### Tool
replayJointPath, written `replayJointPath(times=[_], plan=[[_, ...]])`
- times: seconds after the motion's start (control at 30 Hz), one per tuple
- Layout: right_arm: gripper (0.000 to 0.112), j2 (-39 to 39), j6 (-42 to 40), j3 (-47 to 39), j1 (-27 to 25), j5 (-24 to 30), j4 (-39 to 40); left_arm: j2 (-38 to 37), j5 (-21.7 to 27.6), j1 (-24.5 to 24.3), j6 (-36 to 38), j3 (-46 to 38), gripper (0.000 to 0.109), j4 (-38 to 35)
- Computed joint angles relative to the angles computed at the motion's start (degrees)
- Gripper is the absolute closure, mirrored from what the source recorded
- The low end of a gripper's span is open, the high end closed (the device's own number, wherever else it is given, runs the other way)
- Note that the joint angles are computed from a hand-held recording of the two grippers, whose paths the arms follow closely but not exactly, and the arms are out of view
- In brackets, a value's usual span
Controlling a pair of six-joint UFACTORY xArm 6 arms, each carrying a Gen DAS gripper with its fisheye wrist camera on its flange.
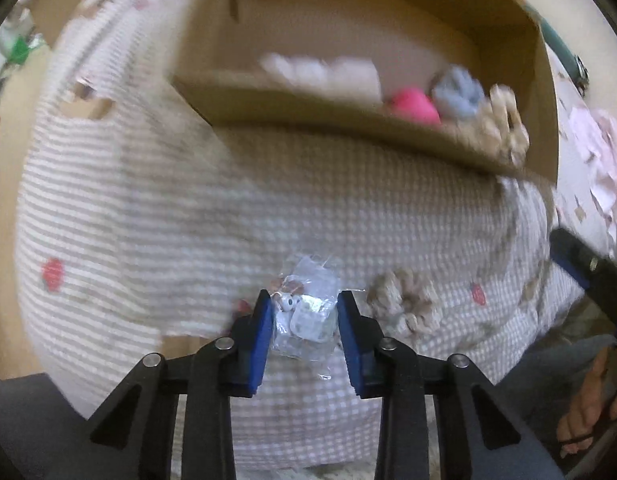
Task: Organize soft objects
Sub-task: 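Grasp the beige lace scrunchie with the right gripper while the left gripper grasps the clear plastic bag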
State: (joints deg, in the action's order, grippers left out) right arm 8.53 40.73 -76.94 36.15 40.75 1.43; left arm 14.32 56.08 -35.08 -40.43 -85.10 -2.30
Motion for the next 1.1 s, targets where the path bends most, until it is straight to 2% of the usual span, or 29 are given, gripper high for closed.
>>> replayJointPath(times=[0.1, 0.17, 0.23, 0.33, 0.4, 0.6, 0.73, 0.87, 0.93, 1.0, 1.1], plan=[[0.043, 1.9, -6.4, -1.7, 0.7, 0.0, 6.7, -1.8, -0.1, 0.4, -3.5, 0.8, 0.08, 4.6], [0.043, 4.5, -12.0, -4.7, 1.7, 2.0, 11.8, -2.8, -0.2, 0.6, -5.1, 1.3, 0.08, 6.5], [0.043, 7.7, -16.0, -8.7, 3.0, 5.2, 12.8, -3.6, 0.2, 1.0, -5.7, 1.4, 0.08, 7.5], [0.041, 12.8, -19.8, -15.5, 5.3, 10.5, 10.8, -4.8, -0.2, 1.4, -6.1, 2.3, 0.08, 7.5], [0.036, 15.5, -20.9, -18.7, 6.3, 13.3, 9.8, -5.6, -0.6, 1.4, -6.6, 3.3, 0.08, 8.0], [0.036, 22.9, -22.6, -28.2, 8.1, 19.7, 8.3, -8.8, -1.6, 1.7, -8.0, 7.3, 0.079, 9.7], [0.036, 28.0, -23.5, -35.2, 10.4, 25.4, 1.6, -9.1, -1.3, 2.4, -7.8, 7.9, 0.079, 9.1], [0.036, 28.4, -24.1, -35.3, 11.3, 25.3, -1.0, -8.0, -1.4, 2.2, -7.5, 6.9, 0.079, 8.9], [0.049, 27.8, -24.0, -34.5, 11.1, 25.1, 0.0, -7.4, -1.3, 1.9, -7.3, 6.1, 0.079, 9.3], [0.075, 25.1, -24.1, -30.7, 10.9, 23.8, -0.6, -7.0, -1.4, 1.6, -7.1, 5.7, 0.079, 9.7], [0.093, 23.5, -24.9, -28.6, 10.8, 22.2, -0.4, -6.7, -1.3, 1.4, -7.1, 5.4, 0.079, 10.0]])
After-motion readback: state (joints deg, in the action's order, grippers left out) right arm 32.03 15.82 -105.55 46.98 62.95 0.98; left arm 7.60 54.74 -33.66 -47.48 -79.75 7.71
